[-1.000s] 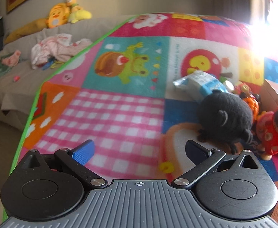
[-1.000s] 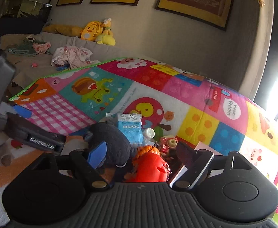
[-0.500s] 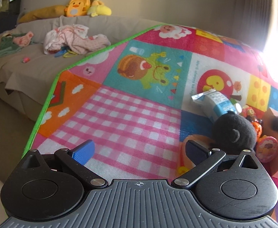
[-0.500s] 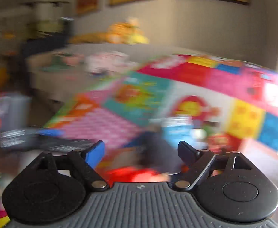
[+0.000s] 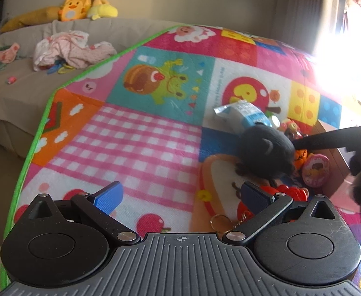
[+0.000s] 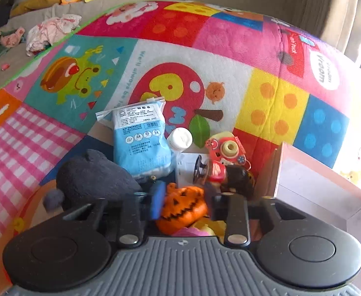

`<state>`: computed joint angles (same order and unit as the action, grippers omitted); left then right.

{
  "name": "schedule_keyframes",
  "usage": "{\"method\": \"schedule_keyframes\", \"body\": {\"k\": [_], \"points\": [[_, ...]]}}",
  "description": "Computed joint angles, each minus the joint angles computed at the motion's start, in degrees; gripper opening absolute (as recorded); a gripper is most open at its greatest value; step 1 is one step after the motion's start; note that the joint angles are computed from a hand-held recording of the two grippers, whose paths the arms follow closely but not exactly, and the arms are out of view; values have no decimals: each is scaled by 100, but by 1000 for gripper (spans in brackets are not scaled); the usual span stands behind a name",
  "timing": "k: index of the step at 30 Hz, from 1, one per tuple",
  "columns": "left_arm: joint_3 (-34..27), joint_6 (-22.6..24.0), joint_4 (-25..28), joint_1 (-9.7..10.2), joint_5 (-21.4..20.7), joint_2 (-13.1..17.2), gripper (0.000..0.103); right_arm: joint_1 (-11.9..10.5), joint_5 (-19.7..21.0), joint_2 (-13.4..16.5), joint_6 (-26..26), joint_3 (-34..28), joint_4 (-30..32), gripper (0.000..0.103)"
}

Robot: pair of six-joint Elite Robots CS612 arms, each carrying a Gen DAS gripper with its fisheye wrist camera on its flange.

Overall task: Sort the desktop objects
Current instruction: 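Move the right tool toward the orange pumpkin in the toy pile, then grasp the orange pumpkin with the right tool while the left tool grasps the yellow pudding toy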

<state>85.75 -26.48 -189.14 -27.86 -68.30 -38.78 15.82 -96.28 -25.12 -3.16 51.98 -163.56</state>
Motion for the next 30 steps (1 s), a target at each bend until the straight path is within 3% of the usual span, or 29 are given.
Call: {"method": "schedule_keyframes", "body": {"k": [2,6,10,13,17,19,25,30], "points": [[0,58,31,-26,-25,-13,103,-66,354,-208,32,377,-251,11],[-16,446,-3,-101,-161,-33,103,-246,1227,-751,156,1389,-669,10],[-170,815,331,-197,-261,15,103,-356,1597,-1146,-132,2288,-1354,10],[-323,902,645,-262,-282,90,103,-230,850,-1099,-757,2426,-2067,14],[-435,1114,836,-357,376,177,103,-70,136,-734,-1587,1958,-2443,45],[-489,1022,1007,-332,574,191,103,28,-230,-488,-2151,1623,-2530,54],[-710,497,1359,-189,1077,276,103,231,-862,-70,-3047,966,-2009,55],[-733,216,1449,-87,836,275,103,320,-1409,136,-3291,690,-1793,55]]}}
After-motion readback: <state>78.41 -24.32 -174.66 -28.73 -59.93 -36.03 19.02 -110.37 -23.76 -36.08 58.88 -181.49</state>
